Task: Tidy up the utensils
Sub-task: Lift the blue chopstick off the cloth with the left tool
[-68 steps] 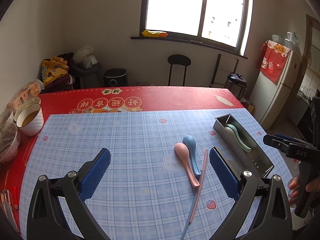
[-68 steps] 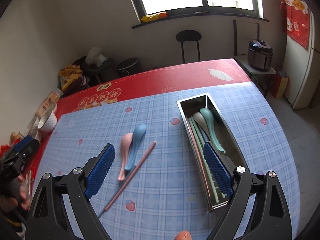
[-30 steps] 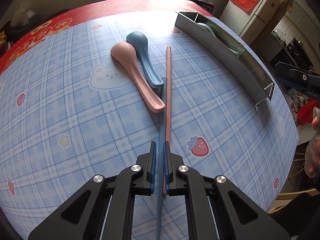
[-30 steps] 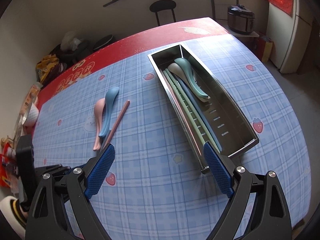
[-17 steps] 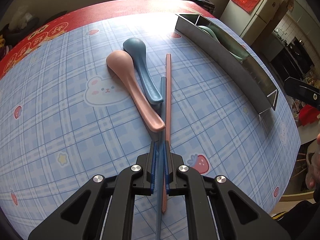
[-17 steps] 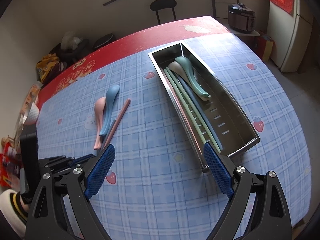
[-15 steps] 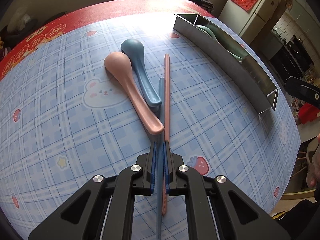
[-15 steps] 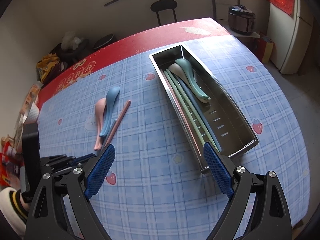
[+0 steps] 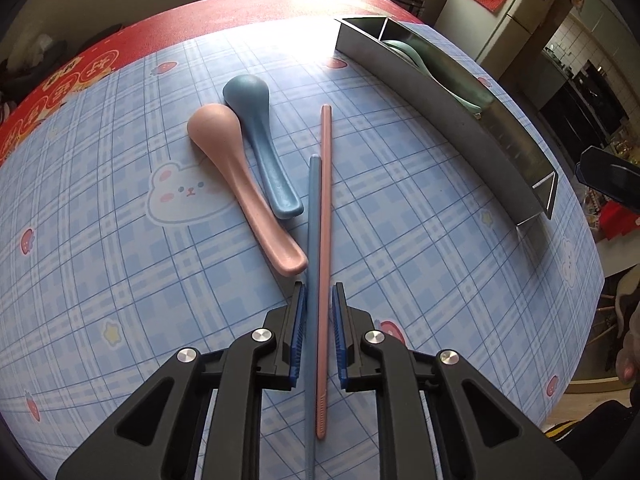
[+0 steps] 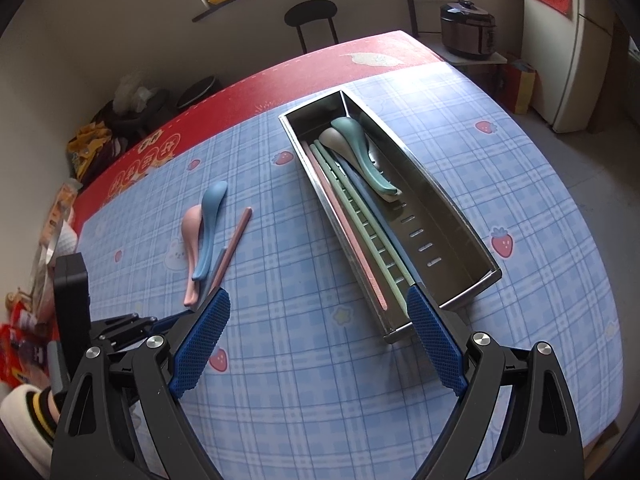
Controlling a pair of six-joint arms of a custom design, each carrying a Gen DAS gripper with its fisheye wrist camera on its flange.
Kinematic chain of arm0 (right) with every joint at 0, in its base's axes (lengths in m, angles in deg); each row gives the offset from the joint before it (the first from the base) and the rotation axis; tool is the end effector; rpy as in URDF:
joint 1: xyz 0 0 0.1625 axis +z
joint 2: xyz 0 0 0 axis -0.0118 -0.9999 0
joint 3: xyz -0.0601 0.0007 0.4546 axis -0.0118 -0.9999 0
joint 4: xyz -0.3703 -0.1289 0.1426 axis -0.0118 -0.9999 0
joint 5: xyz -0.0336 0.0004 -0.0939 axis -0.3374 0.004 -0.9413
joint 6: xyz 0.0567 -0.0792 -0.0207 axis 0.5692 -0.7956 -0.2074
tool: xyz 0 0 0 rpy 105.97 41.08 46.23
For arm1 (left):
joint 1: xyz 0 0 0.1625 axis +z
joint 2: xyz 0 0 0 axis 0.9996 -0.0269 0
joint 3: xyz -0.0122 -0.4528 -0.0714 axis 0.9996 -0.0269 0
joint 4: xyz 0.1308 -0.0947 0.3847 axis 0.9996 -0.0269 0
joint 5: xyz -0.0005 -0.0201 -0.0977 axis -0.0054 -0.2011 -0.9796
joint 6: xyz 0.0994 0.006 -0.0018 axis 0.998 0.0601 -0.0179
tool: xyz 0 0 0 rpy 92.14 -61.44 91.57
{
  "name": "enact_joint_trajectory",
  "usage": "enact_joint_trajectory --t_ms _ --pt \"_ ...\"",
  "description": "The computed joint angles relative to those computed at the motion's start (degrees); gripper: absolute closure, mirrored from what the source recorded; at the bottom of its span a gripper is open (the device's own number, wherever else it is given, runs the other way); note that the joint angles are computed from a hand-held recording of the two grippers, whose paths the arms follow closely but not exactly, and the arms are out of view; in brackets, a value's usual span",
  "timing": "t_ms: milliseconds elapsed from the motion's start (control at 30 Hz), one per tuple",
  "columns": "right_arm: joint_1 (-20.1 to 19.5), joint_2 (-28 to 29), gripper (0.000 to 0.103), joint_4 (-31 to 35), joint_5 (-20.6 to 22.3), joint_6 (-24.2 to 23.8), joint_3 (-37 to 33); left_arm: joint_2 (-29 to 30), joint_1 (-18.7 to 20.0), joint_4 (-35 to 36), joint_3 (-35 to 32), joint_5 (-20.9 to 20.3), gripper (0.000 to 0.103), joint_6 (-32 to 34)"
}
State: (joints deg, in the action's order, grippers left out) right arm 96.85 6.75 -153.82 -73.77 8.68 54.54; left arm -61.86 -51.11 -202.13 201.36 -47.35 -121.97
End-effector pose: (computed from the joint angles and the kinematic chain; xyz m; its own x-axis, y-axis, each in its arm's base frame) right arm 0.1542 -0.5292 0.3041 -0.8639 -0.2429 0.4412 -0.3807 0.8884 -0.2565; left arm -0.3050 -0.4768 0.0735 -0.8064 0.0395 -0.5900 0.2390 0.9344 -0.2641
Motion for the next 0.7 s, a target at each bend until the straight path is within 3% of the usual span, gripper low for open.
enact_joint_trajectory --t_ms 200,700 --pt "-0.30 0.28 0.016 0.69 0.69 0.38 -0.43 -2.67 -0.98 -0.05 2.98 0.84 0.091 -3.35" --pt "-1.44 0.23 0.016 1.06 2.25 1.67 -0.21 -1.72 -1.24 0.73 2.26 0.59 0.091 -1.30"
